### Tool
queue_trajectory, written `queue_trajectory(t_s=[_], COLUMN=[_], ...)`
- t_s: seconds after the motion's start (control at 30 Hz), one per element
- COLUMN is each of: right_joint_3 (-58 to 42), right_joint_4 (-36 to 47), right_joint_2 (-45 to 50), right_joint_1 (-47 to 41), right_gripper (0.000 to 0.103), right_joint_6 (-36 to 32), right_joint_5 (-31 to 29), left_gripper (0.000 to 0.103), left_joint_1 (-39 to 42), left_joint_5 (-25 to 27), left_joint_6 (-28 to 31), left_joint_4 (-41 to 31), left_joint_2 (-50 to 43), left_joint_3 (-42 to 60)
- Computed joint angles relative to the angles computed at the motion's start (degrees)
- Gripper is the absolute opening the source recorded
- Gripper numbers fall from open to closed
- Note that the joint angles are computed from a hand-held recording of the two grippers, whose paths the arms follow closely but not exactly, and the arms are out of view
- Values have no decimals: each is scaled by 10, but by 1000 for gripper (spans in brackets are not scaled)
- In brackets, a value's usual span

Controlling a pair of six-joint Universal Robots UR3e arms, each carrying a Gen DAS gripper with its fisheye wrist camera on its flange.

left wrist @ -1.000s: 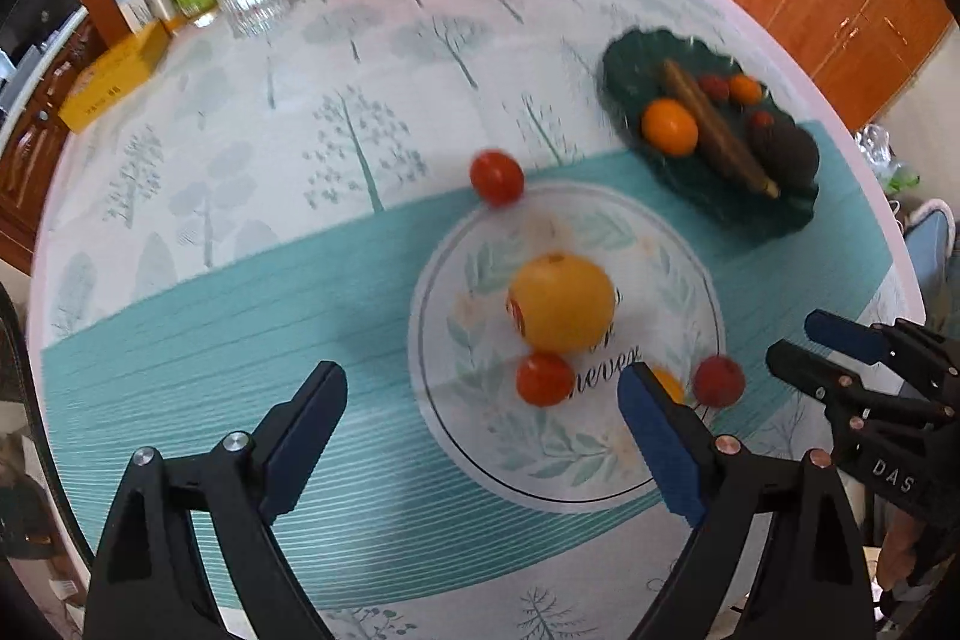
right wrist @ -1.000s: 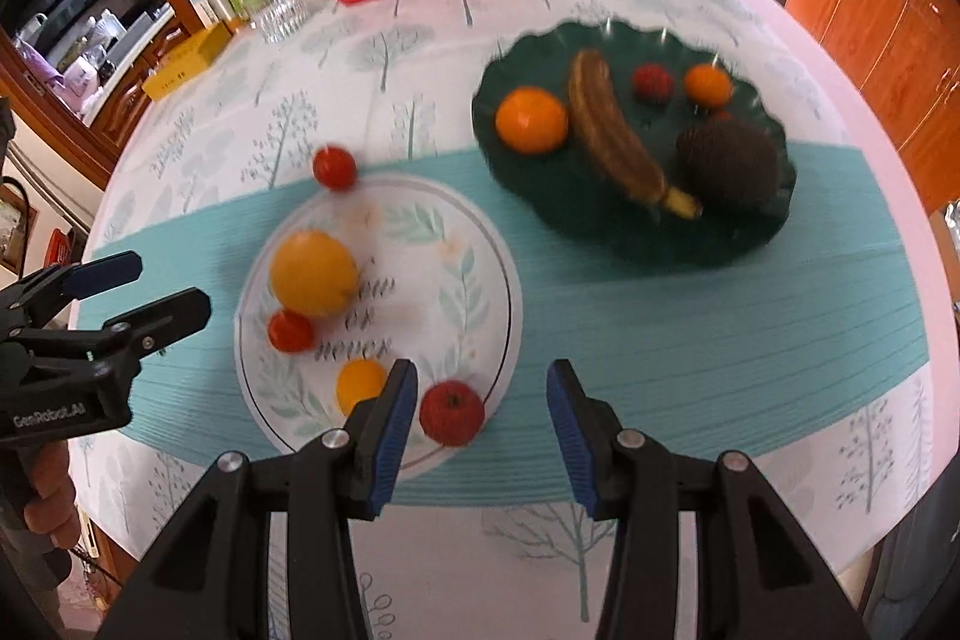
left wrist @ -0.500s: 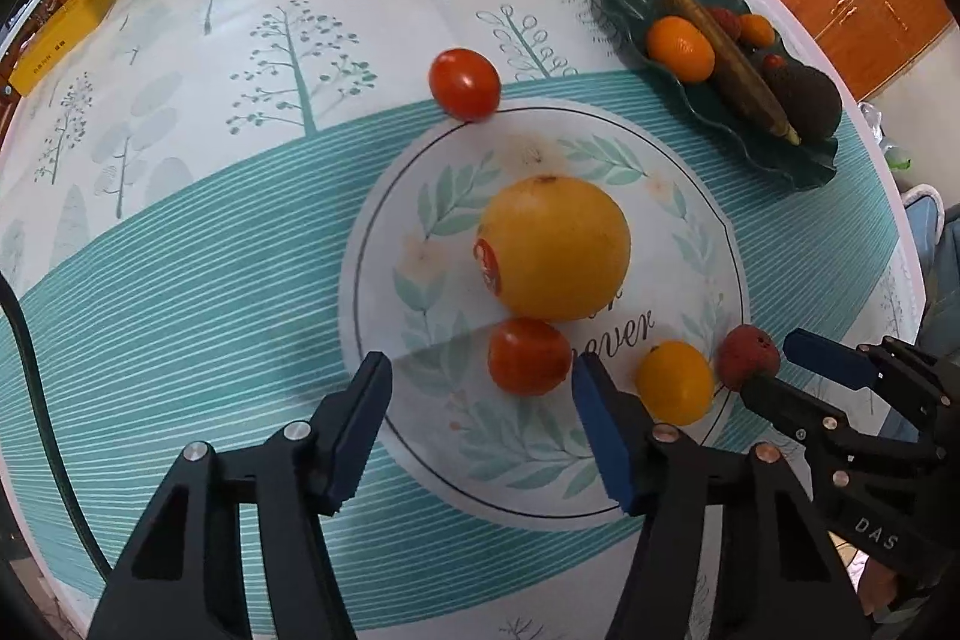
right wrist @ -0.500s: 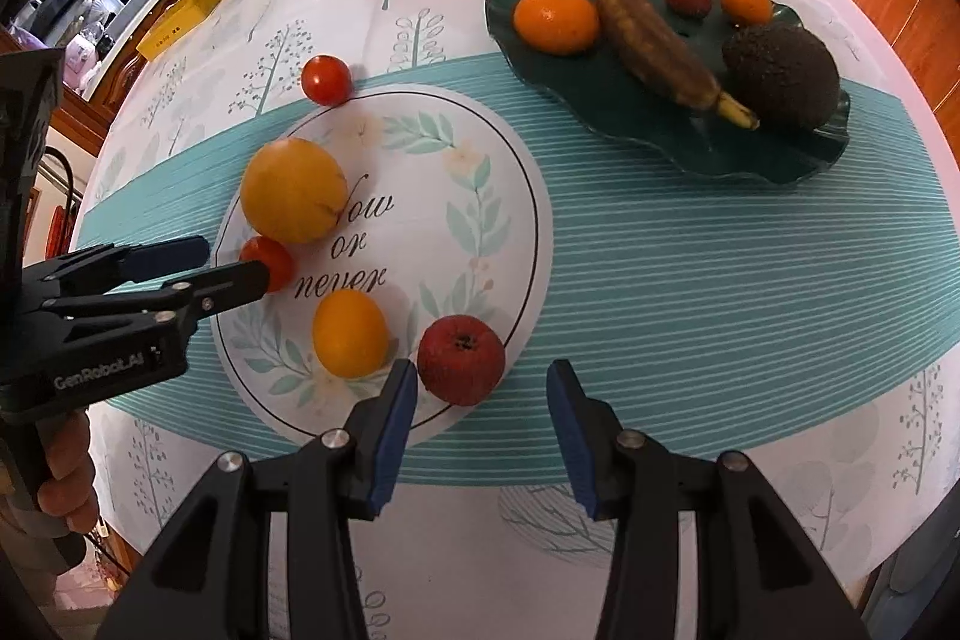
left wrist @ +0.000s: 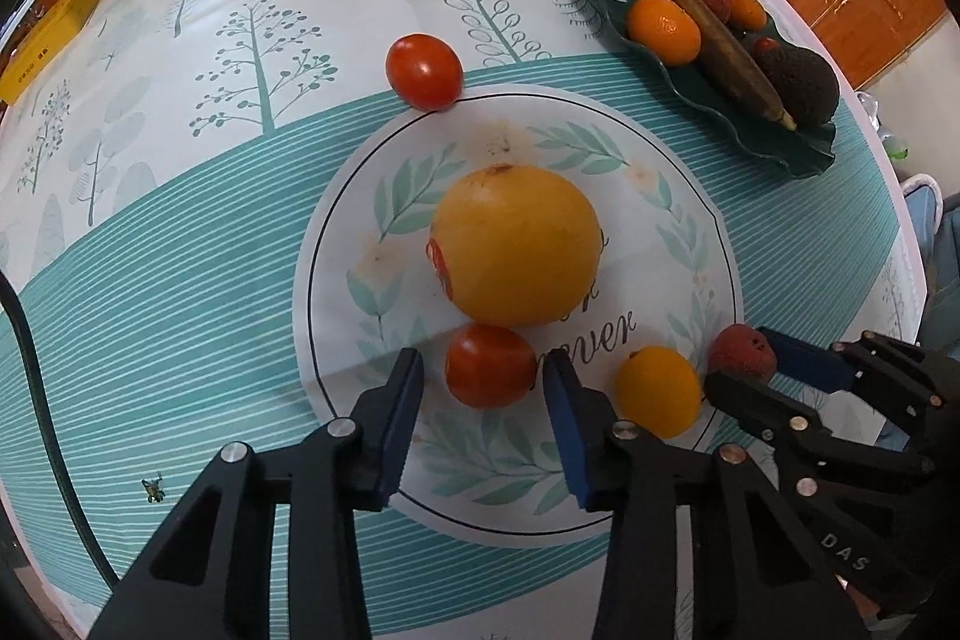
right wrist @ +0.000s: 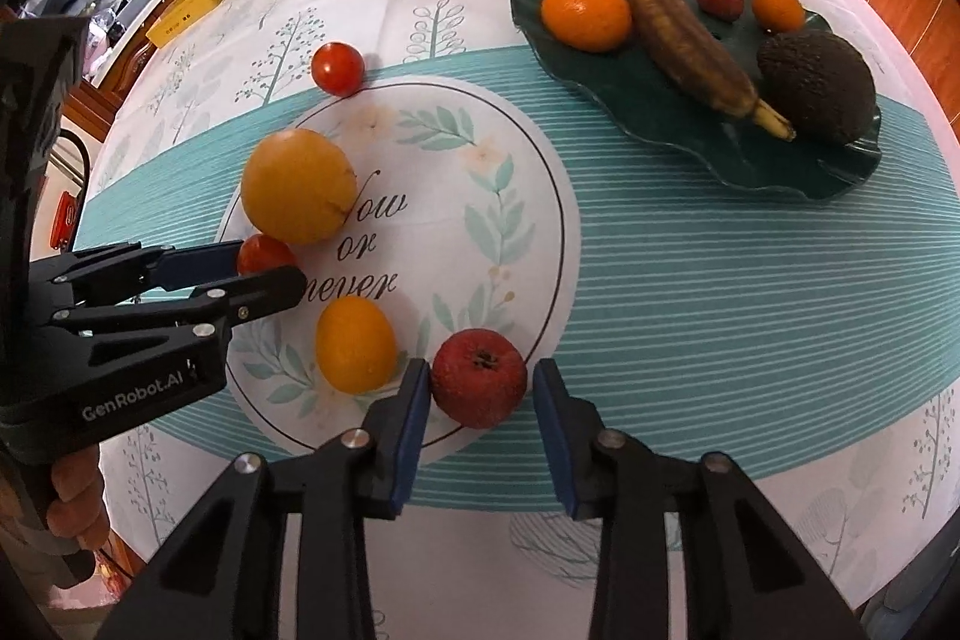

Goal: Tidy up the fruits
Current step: 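Grasp a cherry tomato with the left gripper while the right gripper grasps the red apple, then carry the cherry tomato and red apple over the green plate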

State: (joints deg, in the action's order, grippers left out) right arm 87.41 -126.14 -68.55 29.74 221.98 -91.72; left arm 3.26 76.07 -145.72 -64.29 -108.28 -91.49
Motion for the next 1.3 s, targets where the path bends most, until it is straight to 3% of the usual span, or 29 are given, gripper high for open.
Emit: queue_trajectory(t_s=[0.1,0.47,0.87,1.3], right_joint_3=[-2,10,18,5], right_joint_4=[-5,-23,-20,21], right_joint_2=[4,-9,-49,-126], right_joint_1=[2,7,17,-3], right_gripper=[33,32,32,32], right_joint_6=[-3,-1,3,-43], right_joint_5=[-6,-9,-23,-44], left_gripper=[29,28,28,28], left_joint_1=[8,11,19,-18], left_joint_5=[-5,-14,-38,-76], left_joint_6=[8,15,22,-21], left_joint_4=[-9,-13,-73,-142], left_joint_2=[7,34,89,101], left_joint_3=[-2,-23,-12,86])
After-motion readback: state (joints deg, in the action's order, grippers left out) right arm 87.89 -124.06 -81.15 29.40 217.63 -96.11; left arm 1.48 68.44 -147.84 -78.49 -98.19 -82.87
